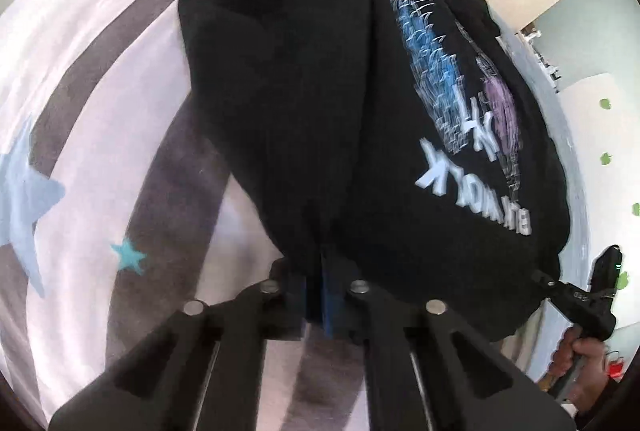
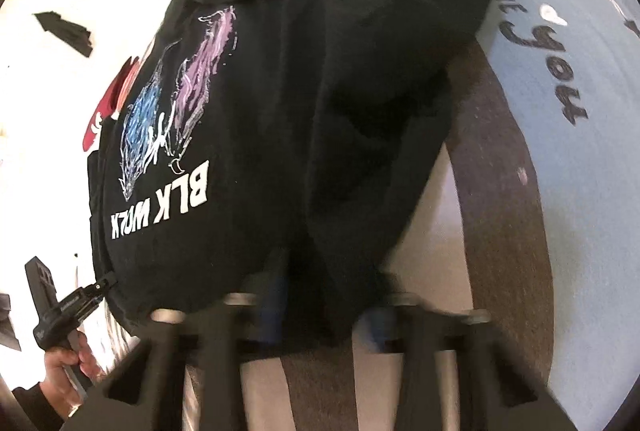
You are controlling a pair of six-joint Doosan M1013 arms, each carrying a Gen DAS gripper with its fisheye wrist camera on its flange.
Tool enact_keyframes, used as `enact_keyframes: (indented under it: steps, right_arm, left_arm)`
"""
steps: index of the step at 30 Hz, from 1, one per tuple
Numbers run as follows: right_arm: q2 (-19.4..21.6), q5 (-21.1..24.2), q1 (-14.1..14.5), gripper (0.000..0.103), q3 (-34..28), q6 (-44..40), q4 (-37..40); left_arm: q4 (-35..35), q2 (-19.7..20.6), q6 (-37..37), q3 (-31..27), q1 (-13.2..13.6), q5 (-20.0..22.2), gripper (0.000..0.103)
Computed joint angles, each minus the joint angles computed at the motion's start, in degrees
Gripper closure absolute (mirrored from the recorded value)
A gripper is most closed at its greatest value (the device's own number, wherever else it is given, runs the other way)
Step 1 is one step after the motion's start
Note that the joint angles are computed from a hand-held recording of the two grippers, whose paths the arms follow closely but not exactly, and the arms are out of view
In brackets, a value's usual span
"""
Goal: Fold clothes
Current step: 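Lift the T-shirt high with both grippers and shake it out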
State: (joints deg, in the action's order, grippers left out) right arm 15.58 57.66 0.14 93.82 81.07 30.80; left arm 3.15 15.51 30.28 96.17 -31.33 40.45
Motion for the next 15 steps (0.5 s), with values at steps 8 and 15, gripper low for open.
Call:
enact_keyframes:
  steps: [8, 15]
  right_arm:
    - [-3.6, -1.4, -1.2, 0.101, -4.2, -2.1, 5.3]
    - [-4.9, -3.1, -2.1, 0.101, -23.9, -6.5, 8.1]
  left_arm:
    - [14.9, -3.9, -6.7, -7.5, -0.9, 1.5, 0.100]
    - [32.6, -3.1, -6.1, -28.9, -1.3, 3.9, 0.100]
